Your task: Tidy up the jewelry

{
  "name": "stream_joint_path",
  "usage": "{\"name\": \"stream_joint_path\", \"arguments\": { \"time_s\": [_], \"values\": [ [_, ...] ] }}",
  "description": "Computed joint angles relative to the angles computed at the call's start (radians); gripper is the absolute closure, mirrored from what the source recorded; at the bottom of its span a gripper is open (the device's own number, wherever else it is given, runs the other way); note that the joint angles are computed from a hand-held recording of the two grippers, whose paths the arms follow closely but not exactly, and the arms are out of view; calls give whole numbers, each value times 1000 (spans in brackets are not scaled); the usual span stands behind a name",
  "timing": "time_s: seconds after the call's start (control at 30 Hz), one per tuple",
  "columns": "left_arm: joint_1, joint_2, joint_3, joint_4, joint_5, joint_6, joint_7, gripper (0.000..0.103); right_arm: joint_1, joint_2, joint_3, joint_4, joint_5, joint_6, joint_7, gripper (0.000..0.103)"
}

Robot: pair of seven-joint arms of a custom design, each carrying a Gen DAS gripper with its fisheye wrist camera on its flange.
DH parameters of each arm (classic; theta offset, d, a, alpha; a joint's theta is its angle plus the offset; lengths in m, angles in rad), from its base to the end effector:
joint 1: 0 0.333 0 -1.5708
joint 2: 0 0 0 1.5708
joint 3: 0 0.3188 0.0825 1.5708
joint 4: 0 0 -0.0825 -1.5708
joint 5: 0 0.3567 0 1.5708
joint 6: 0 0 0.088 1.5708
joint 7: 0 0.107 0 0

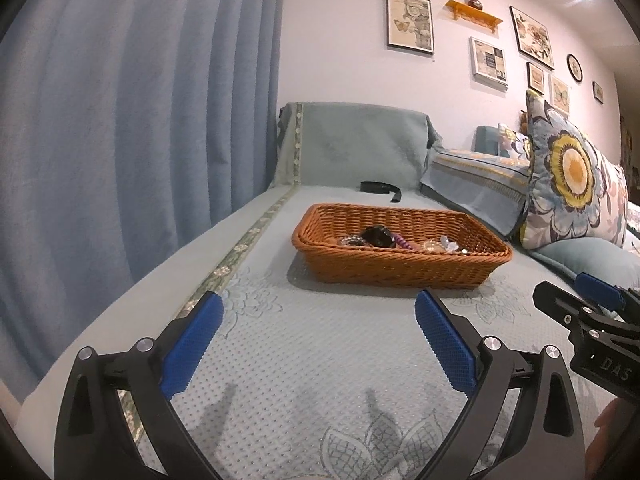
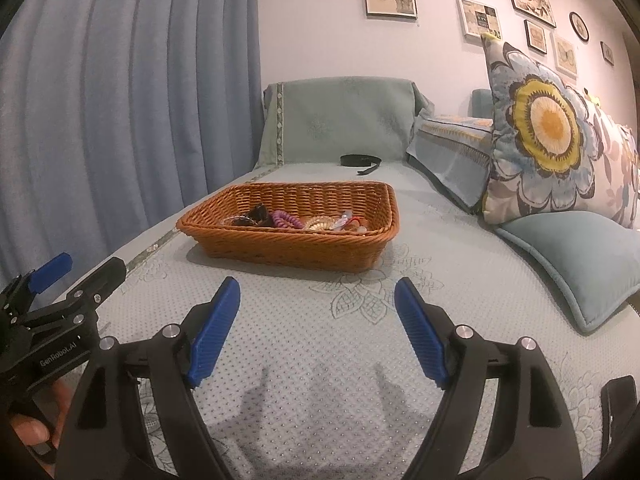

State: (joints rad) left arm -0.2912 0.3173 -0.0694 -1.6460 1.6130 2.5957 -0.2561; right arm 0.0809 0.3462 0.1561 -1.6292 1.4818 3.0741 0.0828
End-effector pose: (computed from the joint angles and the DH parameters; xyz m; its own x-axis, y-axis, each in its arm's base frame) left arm 0.6177 -0.2476 0.4976 0.2206 -0.9750 0.0280 -0.3037 -0.0959 -0.9479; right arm 0.6552 0.0603 0.5006 0.2874 -0.9550 -0.0733 -0.3945 -0.0483 -0.9176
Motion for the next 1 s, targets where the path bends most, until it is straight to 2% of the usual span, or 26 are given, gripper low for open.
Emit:
{"name": "stream_joint_path", "arguments": {
  "time_s": [1.0],
  "values": [
    [-1, -2, 0, -2, -14, -9, 17, 8, -4, 4, 5, -2, -28, -1, 32, 25]
  ]
}}
